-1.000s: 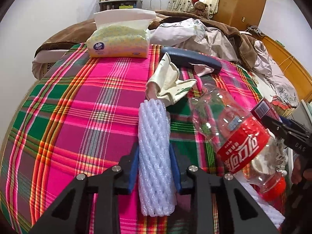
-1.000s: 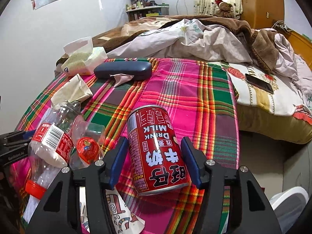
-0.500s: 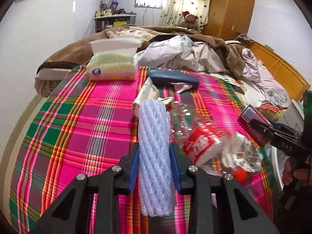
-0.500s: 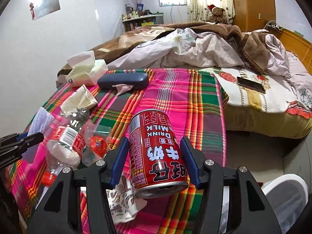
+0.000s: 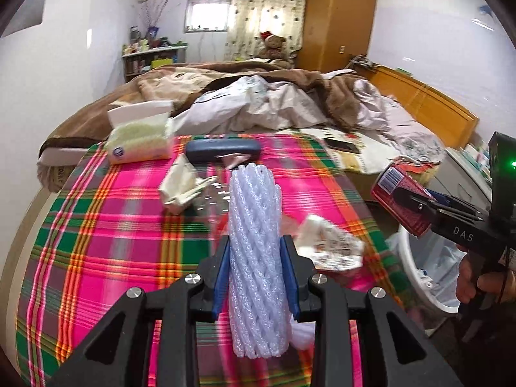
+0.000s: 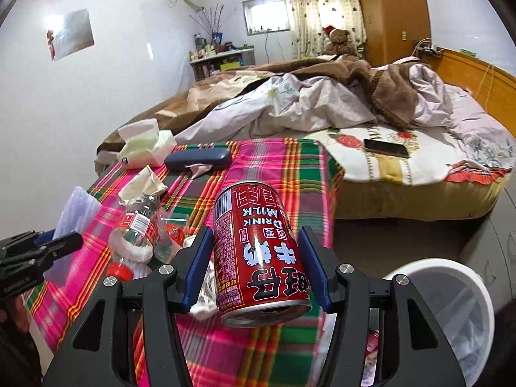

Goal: Collect trash
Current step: 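Carry the sleeve and can over the white bin and open both tools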

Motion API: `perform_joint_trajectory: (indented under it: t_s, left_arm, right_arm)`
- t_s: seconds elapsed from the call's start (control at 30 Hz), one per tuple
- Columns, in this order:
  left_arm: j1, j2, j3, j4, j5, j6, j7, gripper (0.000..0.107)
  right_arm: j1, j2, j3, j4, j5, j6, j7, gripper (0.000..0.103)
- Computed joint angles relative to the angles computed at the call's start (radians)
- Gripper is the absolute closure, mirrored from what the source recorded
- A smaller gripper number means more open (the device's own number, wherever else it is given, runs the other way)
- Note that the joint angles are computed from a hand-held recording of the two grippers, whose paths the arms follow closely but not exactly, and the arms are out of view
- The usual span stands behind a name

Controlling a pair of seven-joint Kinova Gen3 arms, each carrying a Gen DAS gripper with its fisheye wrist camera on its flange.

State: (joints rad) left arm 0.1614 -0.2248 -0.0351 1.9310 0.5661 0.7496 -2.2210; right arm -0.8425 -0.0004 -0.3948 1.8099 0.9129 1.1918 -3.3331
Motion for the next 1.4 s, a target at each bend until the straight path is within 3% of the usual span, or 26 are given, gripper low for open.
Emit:
perform_joint_trajectory:
  t_s: [0.43,0.8,1.0,1.17,1.4]
  left_arm:
    - [0.116,-0.058,0.068,0.010,0.027,0.000,0.001,0.076]
    - [0.240,0.000,0.178,-0.016,0.005,-0.041,0.065,0.076]
    - [0.297,0.060,0.245,-0.049,-0.037,-0.059,0.126,0.076]
    - [0.337,0.122,0.302,-0.082,-0.106,-0.075,0.202,0.076]
    - [0.377,0.178,0.329,-0.104,-0.175,-0.080,0.282,0.075]
  right_arm:
    - [-0.080,-0.056,-0.109,0.032,-0.012,0.279,-0.186,0.047]
    - [-0.122,-0.087,-0.175,0.063,-0.117,0.483,-0.349,0.047]
    - [-0.118,-0.116,-0.190,0.102,-0.213,0.525,-0.422,0.047]
    - [-0.086,-0.146,-0.191,0.141,-0.277,0.492,-0.421,0.047]
    - [-0.034,-0.181,-0.213,0.186,-0.340,0.445,-0.427,0.047]
